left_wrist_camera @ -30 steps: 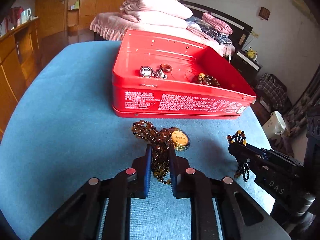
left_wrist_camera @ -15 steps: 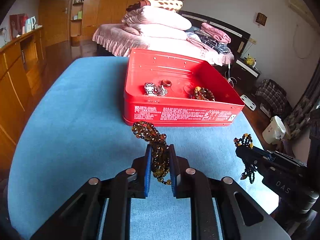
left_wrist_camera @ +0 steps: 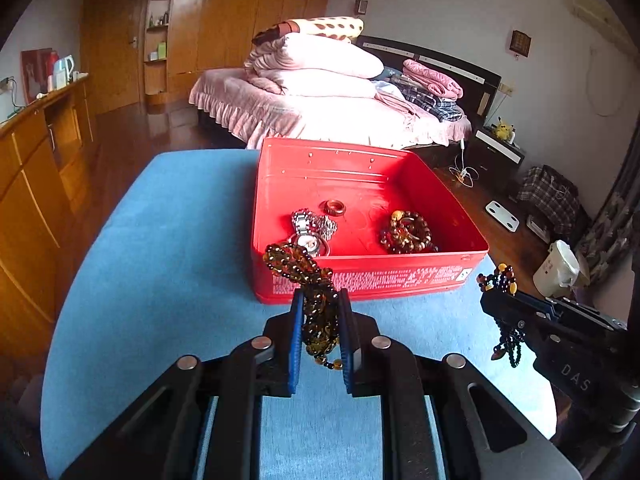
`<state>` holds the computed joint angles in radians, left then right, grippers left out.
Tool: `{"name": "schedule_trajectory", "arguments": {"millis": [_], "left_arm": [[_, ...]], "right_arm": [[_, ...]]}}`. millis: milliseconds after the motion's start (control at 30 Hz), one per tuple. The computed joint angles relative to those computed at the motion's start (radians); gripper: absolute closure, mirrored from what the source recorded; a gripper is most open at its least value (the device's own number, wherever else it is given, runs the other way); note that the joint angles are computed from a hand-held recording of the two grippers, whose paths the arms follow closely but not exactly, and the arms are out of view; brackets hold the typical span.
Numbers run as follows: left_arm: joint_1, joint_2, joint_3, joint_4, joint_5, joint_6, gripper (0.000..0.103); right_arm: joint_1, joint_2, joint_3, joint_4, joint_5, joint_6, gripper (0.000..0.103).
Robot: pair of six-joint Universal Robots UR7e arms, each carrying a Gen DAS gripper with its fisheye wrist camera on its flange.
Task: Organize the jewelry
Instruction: 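Lift both necklaces and carry them over the red tin, then lower both necklaces into the tin and open both tools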
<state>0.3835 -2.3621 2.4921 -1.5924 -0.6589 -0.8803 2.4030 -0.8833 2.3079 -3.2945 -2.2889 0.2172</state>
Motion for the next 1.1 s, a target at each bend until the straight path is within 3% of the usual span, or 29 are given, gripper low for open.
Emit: {"name": "schedule_trajectory", "arguments": {"millis": [500,767,1100], "left_arm": [[0.128,0.245,-0.032,-0.443,0.053,0.288,0.087],[0.228,0.414,-0.054,-0.733,0.040,0.472,0.087],[0.346,0.600,-0.100,-0.981,0.007,0.627,0.087]], "right_arm": [[-0.064,0.024,-0.127,0.042,-0.011,-0.089,0.089],[-0.113,0.051,-0.204,0.067,-0.015,-0.138,0.089],[-0.183,0.102,-0.275,0.085,-0.001,-0.167,0.089]]}}
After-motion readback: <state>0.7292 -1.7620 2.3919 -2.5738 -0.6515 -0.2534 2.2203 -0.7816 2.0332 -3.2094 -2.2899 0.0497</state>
